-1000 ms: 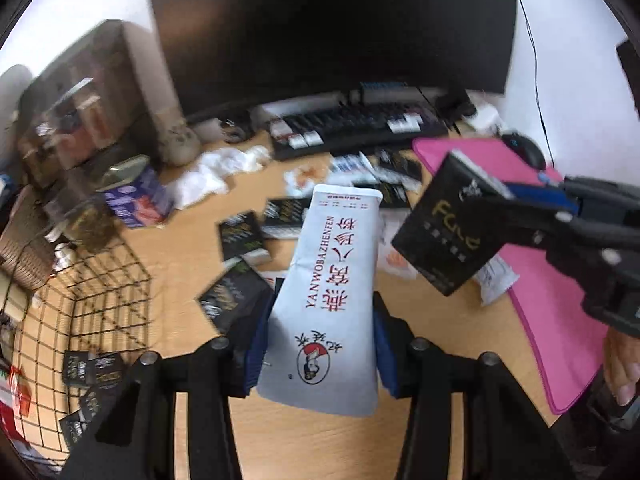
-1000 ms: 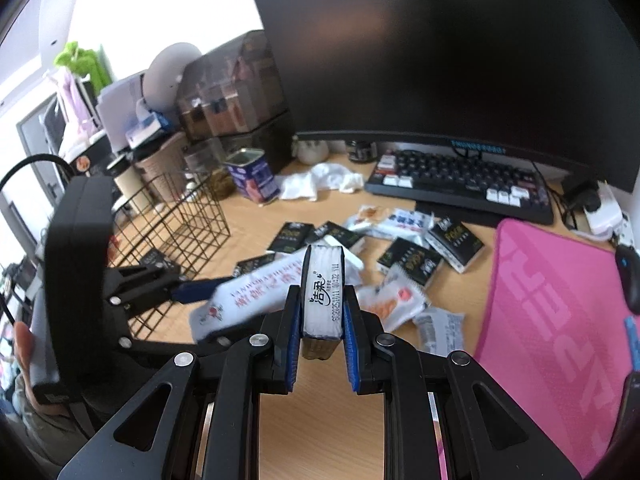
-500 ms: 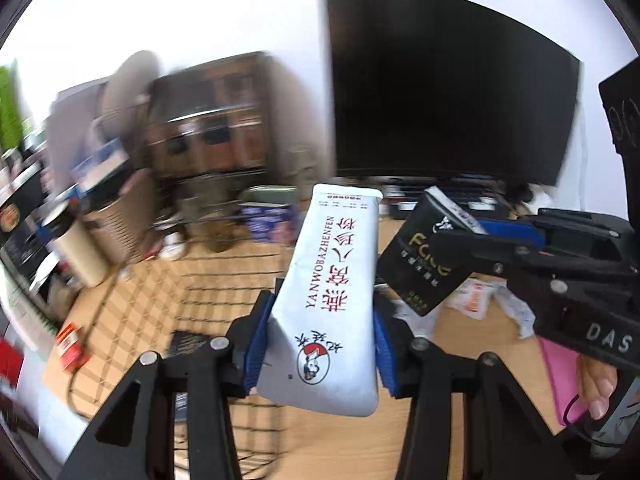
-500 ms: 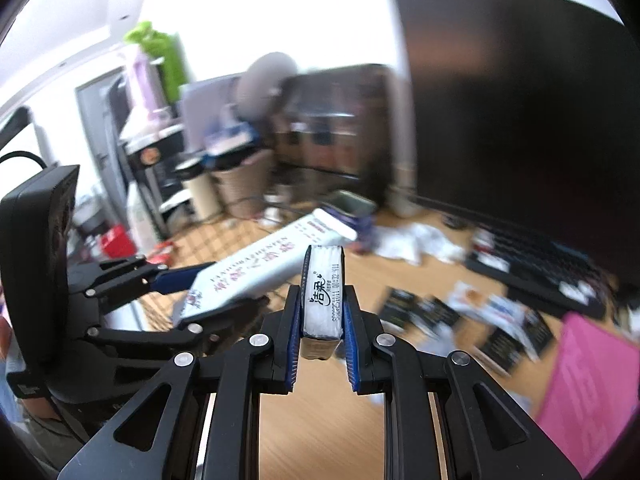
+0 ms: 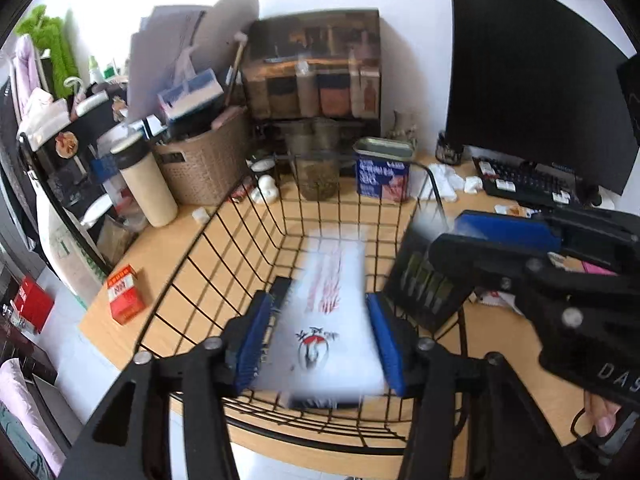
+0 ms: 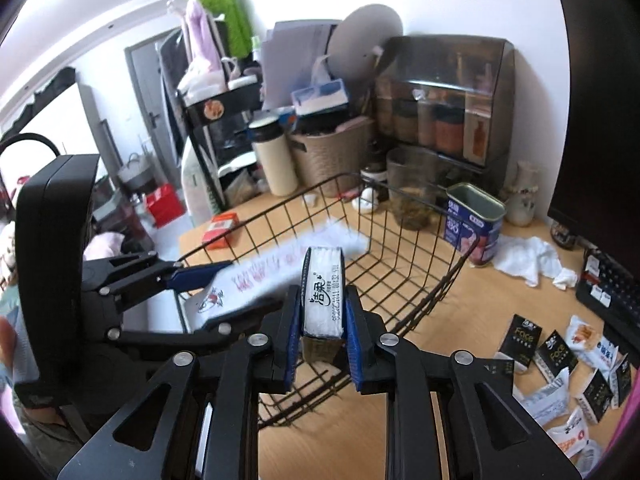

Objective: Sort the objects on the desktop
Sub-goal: 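Carry both items to the wire basket and open both tools to drop them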

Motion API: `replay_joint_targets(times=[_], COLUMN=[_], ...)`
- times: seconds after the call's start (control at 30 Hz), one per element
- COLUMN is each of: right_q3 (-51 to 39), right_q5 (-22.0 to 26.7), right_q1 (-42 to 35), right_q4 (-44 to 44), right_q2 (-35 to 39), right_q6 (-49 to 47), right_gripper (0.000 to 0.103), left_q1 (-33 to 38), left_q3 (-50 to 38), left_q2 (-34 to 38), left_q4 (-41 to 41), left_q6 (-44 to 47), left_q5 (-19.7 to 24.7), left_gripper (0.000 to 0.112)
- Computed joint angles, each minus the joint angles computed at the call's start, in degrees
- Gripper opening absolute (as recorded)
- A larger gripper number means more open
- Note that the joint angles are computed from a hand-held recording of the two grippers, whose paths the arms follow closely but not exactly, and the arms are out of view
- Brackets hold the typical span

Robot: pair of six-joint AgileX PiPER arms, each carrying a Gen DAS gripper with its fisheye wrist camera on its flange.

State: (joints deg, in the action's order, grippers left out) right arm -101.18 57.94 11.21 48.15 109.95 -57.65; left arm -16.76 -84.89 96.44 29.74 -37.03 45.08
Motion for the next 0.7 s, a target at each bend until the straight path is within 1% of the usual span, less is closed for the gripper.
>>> replay_joint_targets(times=[0.03,0.07,0.1,0.17,0.37,0.5,0.6,0.7], right_q3=[0.39,0.64,0.56,0.13,0.75,1.67,2.74,2.2], right_q5=[-0.65,-0.93,-0.54,0.57,1.25,2.26,1.76,2.7], right_q1=[-0.06,-0.25,-0.58,-1.2,-3.48,-6.92,-10.37,-14.15], right_q4=[0.08,0.5,1.13,1.48,1.43,1.87,2.53,2.84], right_q2=[-0.28,-0.46,-0.39,-0.26,-1.0,-2.01,-3.28,-3.32], right_q6=[-0.08,-0.36,-0.68,-0.61,-1.13,-2.08,-2.98,-2.84], right_gripper=[0.034,0.039,0.039,0.039,0.039,0.039,0.039,0.039], left_q1=[0.23,0.71,0.71,-0.1,-3.17,-6.59,-8.42,-10.63], left_q3=[0.86,1.59,1.85,1.25,-1.87,-5.06,-7.92,-12.06], left_q2=[-0.81,-1.51,-1.86,-1.54,0.8,2.69,4.66,7.76], left_q4=[-0.35,-1.38,-1.77,-0.94,-1.07,-1.11,-3.41,-4.15], left_q6=[-0.42,0.01,0.12,-0.37,0.1,1.4,4.43,6.54], left_q5=[-1.01,-2.28,-2.79,-2.11,-1.05,-0.77,-0.68,0.56], left_gripper=[0.073,0.076,0.076,0.076,0.076,0.076,0.076,0.076])
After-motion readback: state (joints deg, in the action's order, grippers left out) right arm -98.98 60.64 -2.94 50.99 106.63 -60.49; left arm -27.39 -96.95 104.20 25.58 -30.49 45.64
